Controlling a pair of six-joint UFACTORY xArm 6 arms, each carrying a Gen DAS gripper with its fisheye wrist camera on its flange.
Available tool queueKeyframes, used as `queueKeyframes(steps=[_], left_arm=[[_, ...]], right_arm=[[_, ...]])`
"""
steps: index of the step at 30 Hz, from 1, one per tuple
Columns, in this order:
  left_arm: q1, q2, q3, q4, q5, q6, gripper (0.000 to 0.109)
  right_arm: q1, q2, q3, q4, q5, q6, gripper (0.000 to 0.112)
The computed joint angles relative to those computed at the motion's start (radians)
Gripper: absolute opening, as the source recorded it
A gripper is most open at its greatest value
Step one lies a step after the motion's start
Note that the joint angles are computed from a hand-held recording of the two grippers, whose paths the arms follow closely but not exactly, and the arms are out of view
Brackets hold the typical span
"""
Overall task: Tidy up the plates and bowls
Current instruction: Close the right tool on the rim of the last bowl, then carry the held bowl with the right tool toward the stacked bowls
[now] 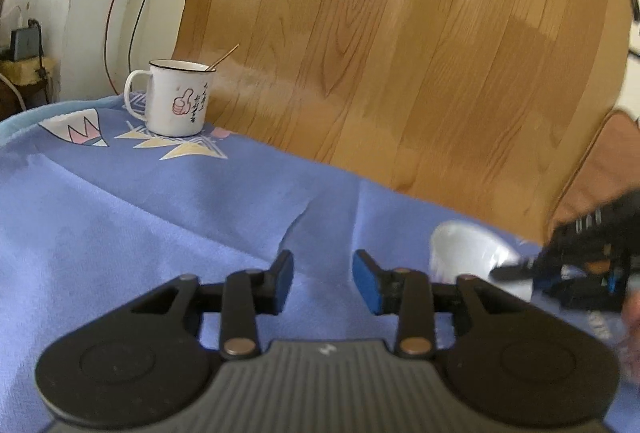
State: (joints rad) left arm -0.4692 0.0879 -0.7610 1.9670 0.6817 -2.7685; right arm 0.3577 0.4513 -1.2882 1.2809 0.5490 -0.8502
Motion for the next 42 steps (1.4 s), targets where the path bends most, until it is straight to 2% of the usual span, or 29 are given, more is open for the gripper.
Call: queueKeyframes(steps=[3, 6, 9, 11, 14, 15, 16, 17, 21, 26, 30, 38, 40, 42], left_arm=[[0.004, -0.060, 0.044, 0.051, -0.061, -0.082, 0.037], [-0.029, -0.120, 0.086, 0.007, -0.078, -0.042, 0.040], [-0.021, -0.138, 0.081, -0.046, -0.178, 0.036, 0.045], [0.006, -0.127, 0.060, -0.038, -0.267, 0.037, 0.045], [0.023, -0.104, 0.038, -0.115, -0.323, 0.125, 0.036], [0.027, -0.094, 0.031, -0.135, -0.333, 0.148, 0.022], [0.031, -0.085, 0.025, -0.150, -0.345, 0.165, 0.013], [0.034, -0.074, 0.021, -0.165, -0.354, 0.175, 0.009], [0.026, -0.075, 0.028, -0.107, -0.350, 0.082, 0.008], [0.022, -0.076, 0.027, -0.151, -0.340, 0.135, 0.008], [0.011, -0.074, 0.021, -0.195, -0.323, 0.185, 0.008], [-0.007, -0.066, 0.010, -0.203, -0.305, 0.212, 0.010], [-0.005, -0.063, 0.010, -0.195, -0.307, 0.201, 0.010], [-0.002, -0.057, 0.007, -0.183, -0.312, 0.187, 0.011]], right_arm=[[-0.003, -0.074, 0.100, 0.023, 0.036, -0.071, 0.009], [-0.007, -0.127, 0.168, 0.009, 0.068, -0.108, 0.009], [-0.003, -0.153, 0.201, -0.002, 0.093, -0.123, 0.009], [0.002, -0.160, 0.209, -0.001, 0.094, -0.132, 0.009], [0.008, -0.159, 0.213, 0.010, 0.082, -0.144, 0.010], [0.009, -0.164, 0.220, 0.015, 0.080, -0.152, 0.011], [0.010, -0.167, 0.226, 0.017, 0.075, -0.158, 0.013], [0.012, -0.172, 0.234, 0.024, 0.061, -0.169, 0.014], [0.030, -0.185, 0.255, 0.102, 0.016, -0.273, 0.016], [0.076, -0.209, 0.285, 0.211, -0.104, -0.483, 0.018], [0.111, -0.220, 0.298, 0.379, -0.195, -0.760, 0.038], [0.135, -0.201, 0.275, 0.587, -0.252, -1.089, 0.035], [0.135, -0.189, 0.267, 0.608, -0.258, -1.114, 0.035], [0.129, -0.169, 0.257, 0.561, -0.252, -1.050, 0.034]])
